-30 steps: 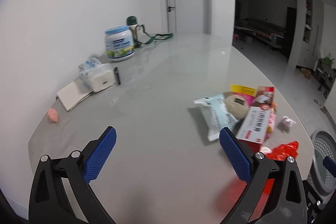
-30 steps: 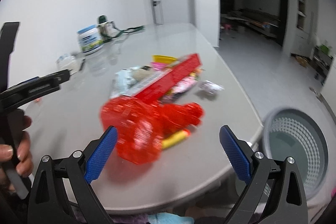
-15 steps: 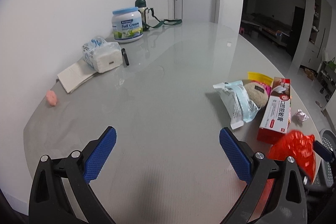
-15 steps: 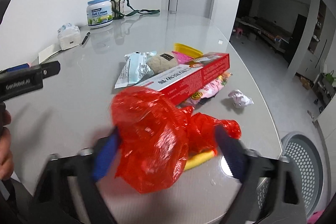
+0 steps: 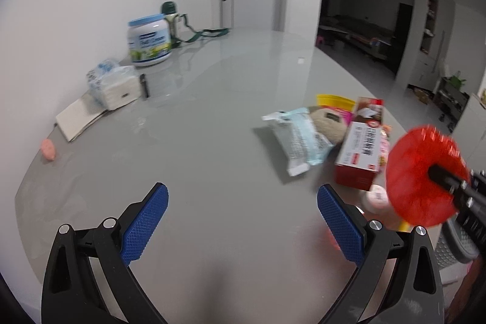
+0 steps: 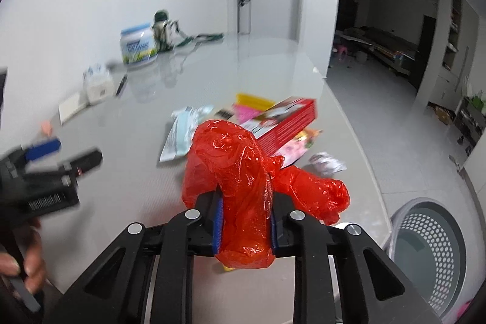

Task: Collect trash
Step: 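Reach the right gripper to the red plastic bag and close on it, then carry the red bag with the right gripper over the grey basket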

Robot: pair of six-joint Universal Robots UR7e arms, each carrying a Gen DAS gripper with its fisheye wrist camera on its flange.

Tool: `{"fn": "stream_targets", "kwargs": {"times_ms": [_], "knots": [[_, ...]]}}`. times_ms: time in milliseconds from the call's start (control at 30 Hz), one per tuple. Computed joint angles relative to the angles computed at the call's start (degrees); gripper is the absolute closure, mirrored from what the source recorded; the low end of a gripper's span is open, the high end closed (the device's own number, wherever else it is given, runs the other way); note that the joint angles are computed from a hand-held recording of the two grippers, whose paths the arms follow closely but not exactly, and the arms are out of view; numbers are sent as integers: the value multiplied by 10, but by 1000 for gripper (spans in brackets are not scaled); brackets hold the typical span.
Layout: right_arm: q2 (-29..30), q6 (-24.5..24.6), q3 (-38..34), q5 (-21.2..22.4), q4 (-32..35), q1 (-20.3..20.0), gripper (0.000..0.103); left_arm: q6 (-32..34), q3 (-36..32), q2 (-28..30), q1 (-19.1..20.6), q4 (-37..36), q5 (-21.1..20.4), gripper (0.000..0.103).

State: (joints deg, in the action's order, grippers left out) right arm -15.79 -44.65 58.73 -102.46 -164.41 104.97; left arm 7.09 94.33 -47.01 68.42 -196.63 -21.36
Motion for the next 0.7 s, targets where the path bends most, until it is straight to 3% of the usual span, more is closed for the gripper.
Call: {"fn": "stream_targets", "kwargs": {"times_ms": [167, 500, 700], "knots": [[-31, 28, 22, 14, -41, -8, 81, -28, -5, 7, -4, 54, -48, 6], [-82, 80, 71, -3, -86, -44, 81, -53, -54, 60, -4, 167, -128, 6], [-106, 96, 102, -1, -105, -68, 81, -79, -93, 89, -1, 242, -130, 6]]}}
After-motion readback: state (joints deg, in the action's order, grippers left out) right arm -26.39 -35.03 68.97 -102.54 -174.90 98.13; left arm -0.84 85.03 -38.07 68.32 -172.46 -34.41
